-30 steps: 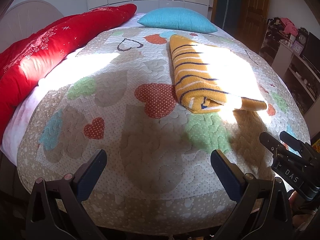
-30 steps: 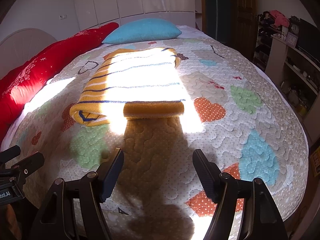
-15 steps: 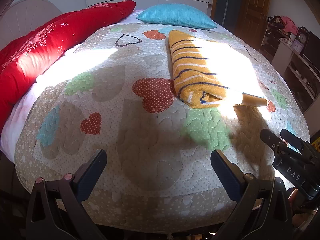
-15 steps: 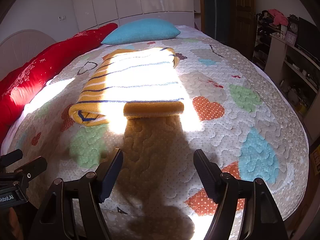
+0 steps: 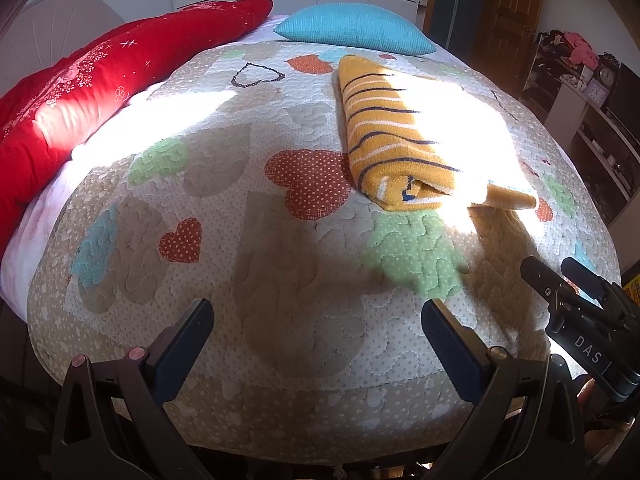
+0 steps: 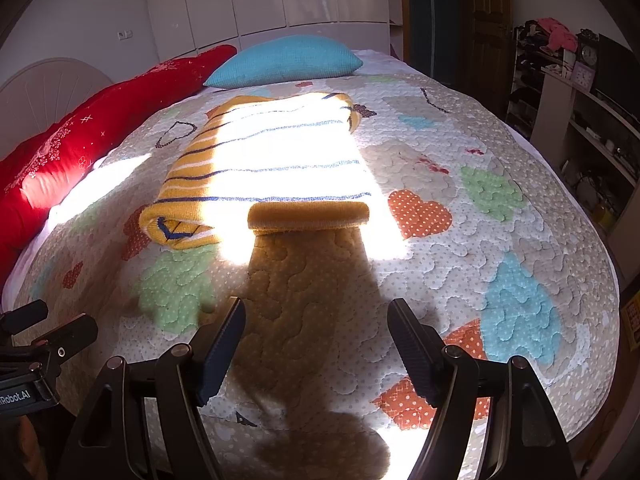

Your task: Fold small clothes

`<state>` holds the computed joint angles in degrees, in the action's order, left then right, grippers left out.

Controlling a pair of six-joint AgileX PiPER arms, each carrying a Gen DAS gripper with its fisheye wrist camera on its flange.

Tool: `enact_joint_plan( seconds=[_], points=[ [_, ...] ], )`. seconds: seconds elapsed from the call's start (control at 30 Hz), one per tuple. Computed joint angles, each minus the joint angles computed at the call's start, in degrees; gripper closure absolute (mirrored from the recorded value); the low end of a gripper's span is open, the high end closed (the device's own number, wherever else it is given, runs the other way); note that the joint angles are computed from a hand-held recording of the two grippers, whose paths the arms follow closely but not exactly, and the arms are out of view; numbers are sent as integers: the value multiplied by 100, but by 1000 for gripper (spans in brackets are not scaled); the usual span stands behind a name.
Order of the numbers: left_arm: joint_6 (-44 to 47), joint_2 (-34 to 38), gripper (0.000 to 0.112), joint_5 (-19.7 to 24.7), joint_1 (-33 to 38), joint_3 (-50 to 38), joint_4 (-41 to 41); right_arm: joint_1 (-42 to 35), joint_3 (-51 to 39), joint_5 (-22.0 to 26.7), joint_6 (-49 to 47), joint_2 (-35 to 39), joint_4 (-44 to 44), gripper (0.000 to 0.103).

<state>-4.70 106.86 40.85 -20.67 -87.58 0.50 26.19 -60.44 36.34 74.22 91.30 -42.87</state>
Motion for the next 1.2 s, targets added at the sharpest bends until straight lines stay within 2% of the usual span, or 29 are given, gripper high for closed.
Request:
enact_joint_plan(
  seconds=[1.2],
  points=[
    [238, 150, 9, 198, 82, -86, -357, 303, -60, 124, 334, 20, -289, 22]
  ],
)
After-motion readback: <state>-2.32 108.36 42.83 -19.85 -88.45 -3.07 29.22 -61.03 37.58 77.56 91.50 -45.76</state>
